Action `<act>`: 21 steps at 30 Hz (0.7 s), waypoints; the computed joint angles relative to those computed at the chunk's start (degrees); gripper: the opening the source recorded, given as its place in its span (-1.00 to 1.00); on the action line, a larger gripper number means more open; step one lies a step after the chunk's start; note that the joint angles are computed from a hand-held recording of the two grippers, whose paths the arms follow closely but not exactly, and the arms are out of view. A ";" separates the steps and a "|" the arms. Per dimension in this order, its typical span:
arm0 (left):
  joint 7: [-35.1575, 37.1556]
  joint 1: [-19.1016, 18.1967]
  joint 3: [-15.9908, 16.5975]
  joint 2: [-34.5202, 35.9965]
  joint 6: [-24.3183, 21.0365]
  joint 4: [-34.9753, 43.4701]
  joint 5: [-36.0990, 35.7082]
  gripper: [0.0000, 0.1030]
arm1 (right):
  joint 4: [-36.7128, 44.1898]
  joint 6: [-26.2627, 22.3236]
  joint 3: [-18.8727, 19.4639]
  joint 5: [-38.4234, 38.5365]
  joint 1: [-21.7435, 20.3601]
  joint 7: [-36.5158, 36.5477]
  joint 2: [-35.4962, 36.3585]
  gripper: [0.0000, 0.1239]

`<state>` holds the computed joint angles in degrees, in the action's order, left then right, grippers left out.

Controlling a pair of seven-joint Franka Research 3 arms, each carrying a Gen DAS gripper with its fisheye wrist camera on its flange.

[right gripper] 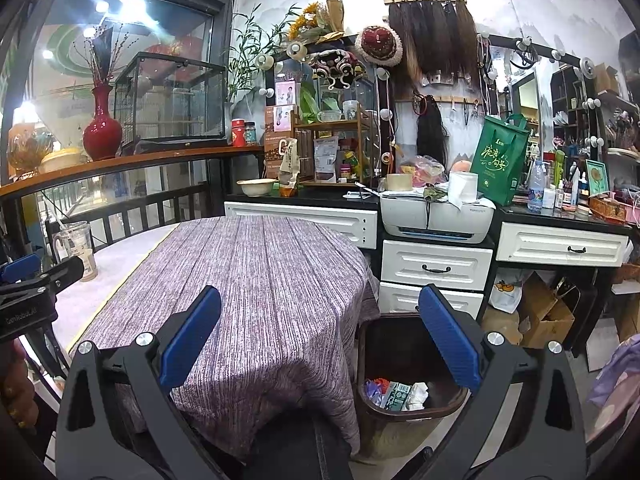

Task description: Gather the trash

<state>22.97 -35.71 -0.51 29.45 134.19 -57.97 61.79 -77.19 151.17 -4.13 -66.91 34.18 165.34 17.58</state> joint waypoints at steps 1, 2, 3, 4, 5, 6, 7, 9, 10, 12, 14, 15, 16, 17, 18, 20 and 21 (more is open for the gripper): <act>0.09 0.01 -0.01 0.03 -0.05 0.05 -0.05 0.89 | 0.27 -0.03 0.04 0.21 -0.04 -0.17 0.17 0.57; 0.09 0.01 0.00 0.03 -0.09 0.05 -0.09 0.89 | 0.03 0.22 -0.03 0.29 -0.14 -0.12 0.05 0.57; 0.10 0.04 -0.02 -0.04 0.06 -0.11 -0.11 0.89 | -0.05 0.30 -0.12 0.16 -0.12 0.03 0.00 0.57; 0.28 0.09 -0.06 -0.04 0.09 -0.10 -0.20 0.89 | -0.10 0.34 -0.12 0.19 -0.15 0.04 -0.04 0.57; 0.20 0.02 -0.03 -0.03 0.04 -0.12 -0.12 0.89 | -0.04 0.33 -0.11 0.26 -0.18 -0.04 -0.01 0.57; 0.40 0.10 -0.08 -0.05 0.05 -0.13 -0.26 0.89 | -0.05 0.31 -0.10 0.38 -0.21 -0.10 -0.02 0.57; 0.39 0.07 -0.10 -0.09 0.04 -0.13 -0.30 0.89 | -0.08 0.34 -0.07 0.49 -0.23 -0.18 -0.04 0.57; 0.34 -0.01 -0.10 -0.19 0.00 -0.22 -0.26 0.89 | -0.14 0.41 -0.10 0.51 -0.23 -0.15 -0.05 0.57; 0.28 -0.02 -0.05 -0.29 -0.02 -0.29 -0.14 0.89 | -0.14 0.41 -0.11 0.51 -0.23 -0.15 -0.05 0.57; 0.17 0.01 -0.12 -0.29 0.02 -0.32 -0.17 0.89 | -0.12 0.38 -0.06 0.75 -0.26 -0.36 -0.03 0.57; 0.23 0.06 -0.15 -0.33 0.04 -0.40 -0.17 0.89 | -0.07 0.39 -0.08 0.86 -0.25 -0.44 0.03 0.57; 0.29 0.08 -0.17 -0.33 0.01 -0.40 -0.20 0.89 | -0.07 0.39 -0.11 0.87 -0.23 -0.44 0.03 0.57; 0.48 0.15 -0.25 -0.39 -0.03 -0.40 -0.36 0.89 | -0.14 0.44 -0.15 0.79 -0.20 -0.34 -0.01 0.57; 0.26 0.11 -0.22 -0.48 0.08 -0.59 -0.24 0.89 | -0.05 0.40 -0.15 0.83 -0.20 -0.39 0.04 0.57; 0.34 0.14 -0.26 -0.60 0.11 -0.69 -0.25 0.89 | -0.05 0.40 -0.16 0.83 -0.19 -0.39 0.04 0.57; 0.50 0.07 -0.34 -0.53 -0.03 -0.53 -0.24 0.89 | -0.09 0.45 -0.17 0.90 -0.20 -0.41 0.02 0.57; 0.50 -0.02 -0.35 -0.44 -0.16 -0.39 -0.22 0.89 | -0.09 0.45 -0.18 0.90 -0.20 -0.41 0.02 0.57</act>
<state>23.46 -35.73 -0.86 29.00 134.02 -58.36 61.58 -77.28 151.62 -4.30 -66.00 33.99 164.93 17.60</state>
